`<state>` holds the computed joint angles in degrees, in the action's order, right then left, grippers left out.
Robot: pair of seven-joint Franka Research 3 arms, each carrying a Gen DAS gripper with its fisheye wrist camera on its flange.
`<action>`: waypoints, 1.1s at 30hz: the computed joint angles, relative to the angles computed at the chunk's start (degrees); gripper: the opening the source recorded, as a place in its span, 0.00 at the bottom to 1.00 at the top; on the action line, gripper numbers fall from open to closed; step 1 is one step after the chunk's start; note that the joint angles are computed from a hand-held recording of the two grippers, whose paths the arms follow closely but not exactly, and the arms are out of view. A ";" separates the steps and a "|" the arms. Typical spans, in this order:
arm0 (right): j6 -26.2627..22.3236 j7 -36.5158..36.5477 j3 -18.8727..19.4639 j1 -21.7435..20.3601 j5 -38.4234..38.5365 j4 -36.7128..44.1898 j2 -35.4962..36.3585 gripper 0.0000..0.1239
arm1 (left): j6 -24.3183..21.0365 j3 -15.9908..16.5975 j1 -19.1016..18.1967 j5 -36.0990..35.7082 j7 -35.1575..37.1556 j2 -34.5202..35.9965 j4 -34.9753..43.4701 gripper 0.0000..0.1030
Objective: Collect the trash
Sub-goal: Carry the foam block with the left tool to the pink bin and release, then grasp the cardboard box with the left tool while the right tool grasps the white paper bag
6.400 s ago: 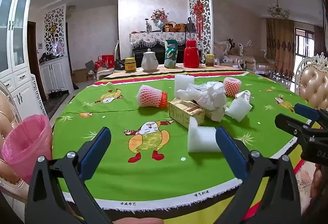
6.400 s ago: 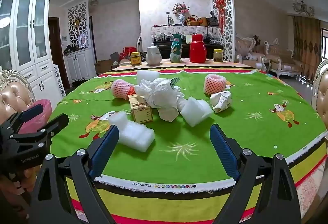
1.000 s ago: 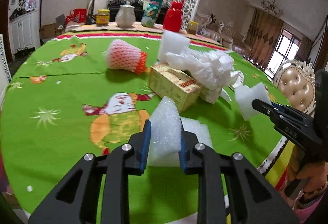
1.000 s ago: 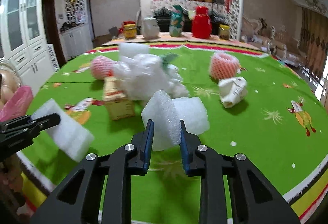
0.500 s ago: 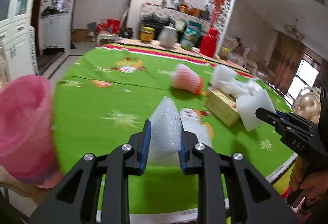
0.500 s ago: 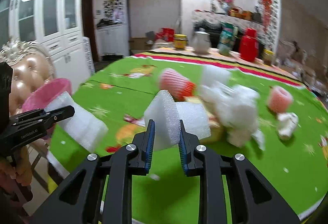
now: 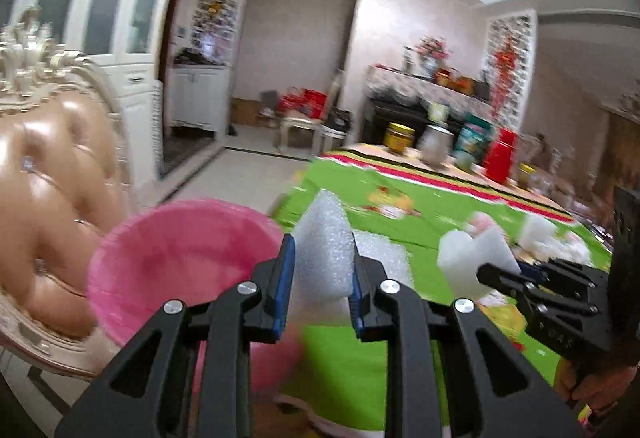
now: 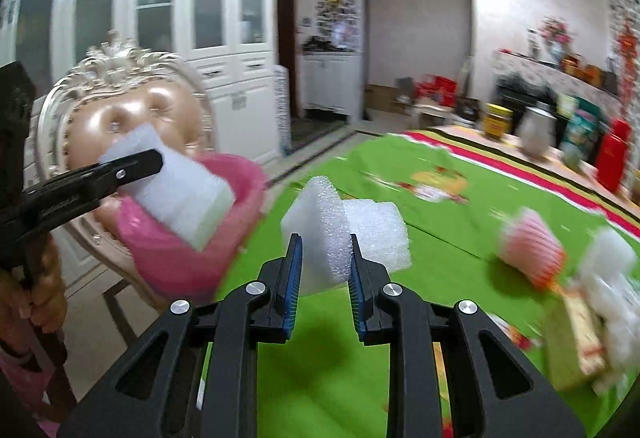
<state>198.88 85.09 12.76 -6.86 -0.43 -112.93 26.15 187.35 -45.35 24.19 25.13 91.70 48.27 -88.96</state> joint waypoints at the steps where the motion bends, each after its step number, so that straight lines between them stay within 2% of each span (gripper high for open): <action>1: -1.00 0.06 2.02 -1.36 -2.00 2.55 1.78 0.19 | -0.29 2.22 -1.15 -0.99 -0.82 -0.04 1.82 0.23; 4: -5.23 -1.96 7.24 -4.05 -5.42 10.47 7.15 0.19 | -1.47 7.56 -4.35 -3.05 -1.89 0.62 6.61 0.23; 8: -10.24 -7.48 13.38 -6.17 -6.51 18.75 12.86 0.19 | -6.02 15.06 -9.91 -7.02 -1.72 4.40 17.29 0.23; 10: -13.37 -10.66 15.49 -5.91 -6.77 23.79 16.10 0.19 | -7.70 18.16 -12.33 -8.84 -1.46 6.48 21.81 0.23; 12: -15.99 -13.29 15.62 -4.19 -6.48 28.58 18.96 0.19 | -9.12 19.77 -13.24 -10.53 -0.77 7.81 24.64 0.23; 14: -19.43 -16.67 17.59 -4.07 -6.25 32.72 21.84 0.19 | -11.50 20.77 -14.30 -12.12 0.41 10.15 28.87 0.23; 16: -22.81 -19.78 19.11 -4.11 -5.62 35.79 23.97 0.20 | -14.18 23.42 -16.41 -13.48 0.52 12.36 33.43 0.25; 17: -25.31 -21.45 19.10 -3.46 -5.61 37.79 25.06 0.22 | -15.62 26.15 -18.14 -16.08 0.84 13.39 35.93 0.25; 18: -26.15 -21.36 17.20 -1.83 -5.37 38.91 25.20 0.36 | -15.96 26.88 -18.29 -14.66 -0.73 13.80 36.44 0.34; 19: -26.16 -20.82 15.21 -0.42 -5.32 39.28 25.13 0.56 | -15.95 29.06 -19.24 -15.56 -1.82 13.75 36.66 0.47; 20: -24.90 -21.81 15.22 -0.46 -4.44 38.76 25.17 0.60 | -14.16 30.70 -19.59 -16.34 -3.25 12.86 34.89 0.53; 22: -23.70 -23.94 16.92 -2.00 -2.77 36.99 24.75 0.60 | -11.84 32.21 -19.72 -16.85 -4.68 11.36 32.11 0.67; 24: -22.55 -23.75 15.11 -1.53 -1.15 34.84 23.05 0.60 | -9.34 34.99 -20.65 -16.42 -7.20 9.02 28.29 0.73; 27: -17.81 -24.96 14.43 -3.16 1.31 27.41 18.74 0.60 | -4.56 40.67 -23.69 -15.08 -12.58 4.49 20.85 0.92; 29: -15.11 -25.25 13.64 -3.52 3.36 23.57 16.36 0.61 | 0.56 47.64 -28.55 -14.70 -17.24 1.58 15.38 0.95; 30: -13.21 -25.14 13.47 -4.25 4.78 20.53 14.49 0.63 | 2.26 49.36 -30.07 -14.18 -18.39 0.46 13.30 0.95; 31: -11.52 -25.05 13.34 -4.91 6.23 17.88 12.87 0.65 | 3.53 49.74 -30.66 -13.43 -18.84 -0.42 11.71 0.95; 33: -8.17 -24.74 13.36 -6.44 8.66 13.07 9.99 0.67 | 5.69 48.13 -30.61 -11.07 -18.49 -1.99 8.92 0.95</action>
<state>190.71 60.34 26.12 -13.30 8.24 -99.86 36.14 193.04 2.78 -6.42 14.06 73.21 46.28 -80.04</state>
